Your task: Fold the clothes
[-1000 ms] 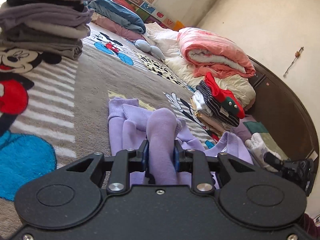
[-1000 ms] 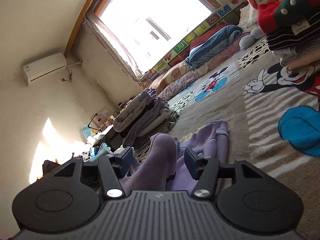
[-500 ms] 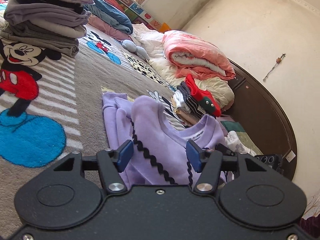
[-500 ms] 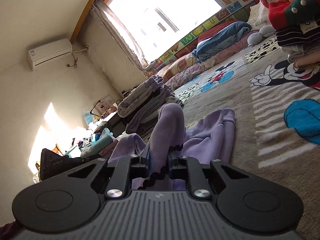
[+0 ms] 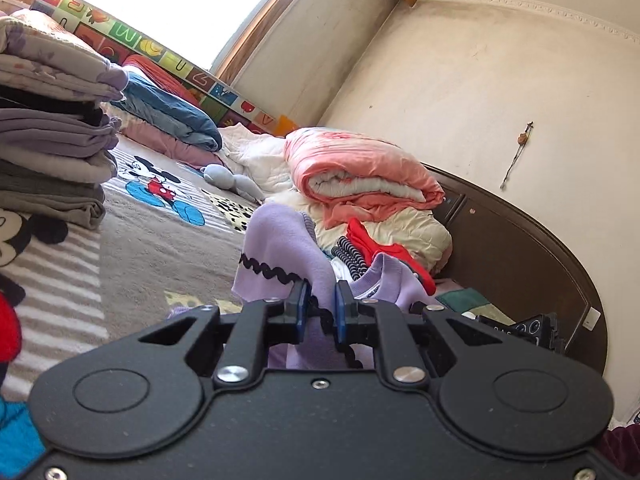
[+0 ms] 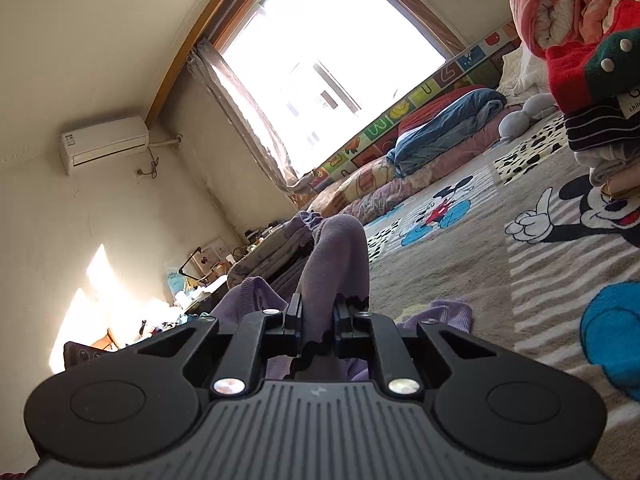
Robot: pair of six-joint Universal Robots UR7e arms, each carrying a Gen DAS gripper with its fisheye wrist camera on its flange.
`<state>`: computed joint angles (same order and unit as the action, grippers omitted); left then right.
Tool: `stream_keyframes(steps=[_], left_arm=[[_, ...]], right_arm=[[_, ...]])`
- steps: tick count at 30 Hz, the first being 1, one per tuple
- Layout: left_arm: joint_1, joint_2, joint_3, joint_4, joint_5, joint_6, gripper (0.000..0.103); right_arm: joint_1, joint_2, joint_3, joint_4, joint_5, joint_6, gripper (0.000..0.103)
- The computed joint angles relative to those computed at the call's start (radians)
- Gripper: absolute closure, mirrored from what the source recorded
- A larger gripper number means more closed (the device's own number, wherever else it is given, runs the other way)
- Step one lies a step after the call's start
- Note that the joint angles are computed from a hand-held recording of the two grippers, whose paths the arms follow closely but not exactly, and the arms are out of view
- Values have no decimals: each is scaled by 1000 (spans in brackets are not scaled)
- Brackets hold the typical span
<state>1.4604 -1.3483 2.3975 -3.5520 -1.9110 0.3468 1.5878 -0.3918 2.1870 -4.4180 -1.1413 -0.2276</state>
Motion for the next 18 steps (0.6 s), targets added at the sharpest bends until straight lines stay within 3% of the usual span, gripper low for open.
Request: stream_keyframes(steps=[9,14,15,18], left_arm=[[38,107,-116,64,40,-41,91],[2,106,-106,90,187,-74,91],[-2,105,-103,90,203,-77,88],[-2,93,-101,102,221,-115,69]], right_arm=[[-36,0,-138,168,27,75,88],[-39,1,-171,286,-59,114,87],[-37,2,-177,305,-83,125,87],[-29,-3,-179,329,-127,156,69]])
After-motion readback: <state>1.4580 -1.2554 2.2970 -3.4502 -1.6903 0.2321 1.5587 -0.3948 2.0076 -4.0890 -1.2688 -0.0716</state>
